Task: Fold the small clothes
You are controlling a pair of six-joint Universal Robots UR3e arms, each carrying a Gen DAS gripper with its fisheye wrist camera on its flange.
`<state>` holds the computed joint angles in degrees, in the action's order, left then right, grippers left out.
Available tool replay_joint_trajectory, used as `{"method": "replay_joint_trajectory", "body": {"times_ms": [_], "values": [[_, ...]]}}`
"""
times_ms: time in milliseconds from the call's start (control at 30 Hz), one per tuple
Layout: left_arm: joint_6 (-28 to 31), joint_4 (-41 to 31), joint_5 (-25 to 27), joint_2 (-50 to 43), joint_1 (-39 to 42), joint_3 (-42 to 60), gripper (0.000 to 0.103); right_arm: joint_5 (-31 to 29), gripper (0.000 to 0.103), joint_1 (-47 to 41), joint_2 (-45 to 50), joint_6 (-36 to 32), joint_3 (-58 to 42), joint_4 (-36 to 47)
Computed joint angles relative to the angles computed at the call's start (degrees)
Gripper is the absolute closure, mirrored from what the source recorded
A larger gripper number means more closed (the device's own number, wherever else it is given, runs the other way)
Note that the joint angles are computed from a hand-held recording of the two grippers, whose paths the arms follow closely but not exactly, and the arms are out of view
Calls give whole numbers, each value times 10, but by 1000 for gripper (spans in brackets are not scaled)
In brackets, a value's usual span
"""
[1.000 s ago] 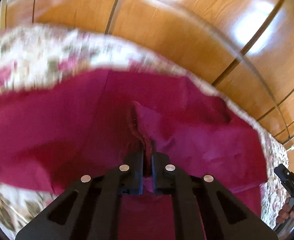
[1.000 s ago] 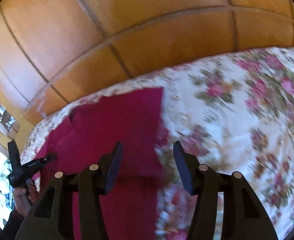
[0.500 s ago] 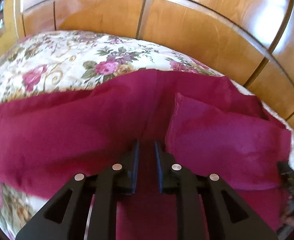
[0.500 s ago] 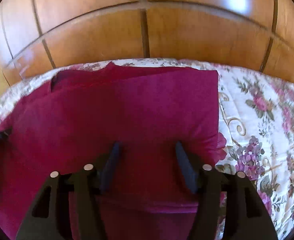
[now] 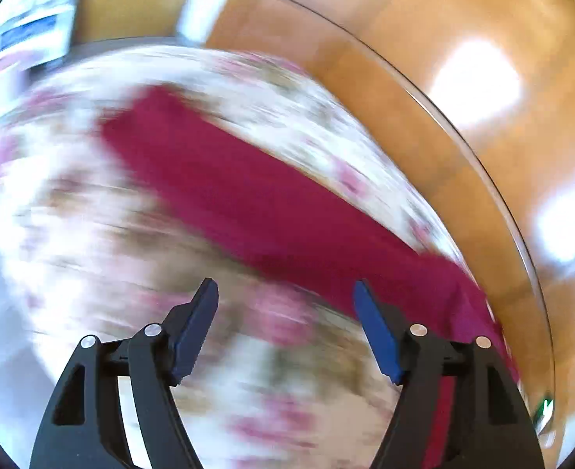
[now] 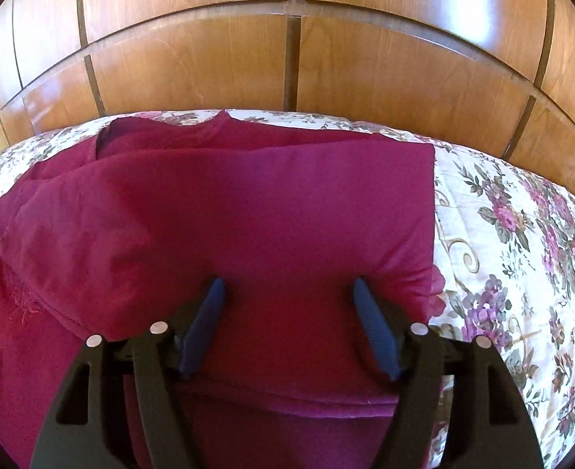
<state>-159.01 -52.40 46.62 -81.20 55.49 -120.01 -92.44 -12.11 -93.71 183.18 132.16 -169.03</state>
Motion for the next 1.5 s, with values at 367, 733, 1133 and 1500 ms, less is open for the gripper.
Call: {"method": "replay_joint_trajectory", "body": {"times_ms": [367, 733, 1133, 1500], "values": [[-147, 65, 6, -227, 49, 183, 49, -53, 29, 37, 14, 13, -7, -7], [-123, 76, 16, -260, -14, 254, 95, -93, 23, 59, 38, 24, -23, -10], [-3, 83, -114, 28, -234, 12, 95, -84, 23, 53, 33, 23, -18, -13], [-71, 263, 35, -52, -434, -66, 71, -55, 22, 34, 16, 21, -5, -14]]}}
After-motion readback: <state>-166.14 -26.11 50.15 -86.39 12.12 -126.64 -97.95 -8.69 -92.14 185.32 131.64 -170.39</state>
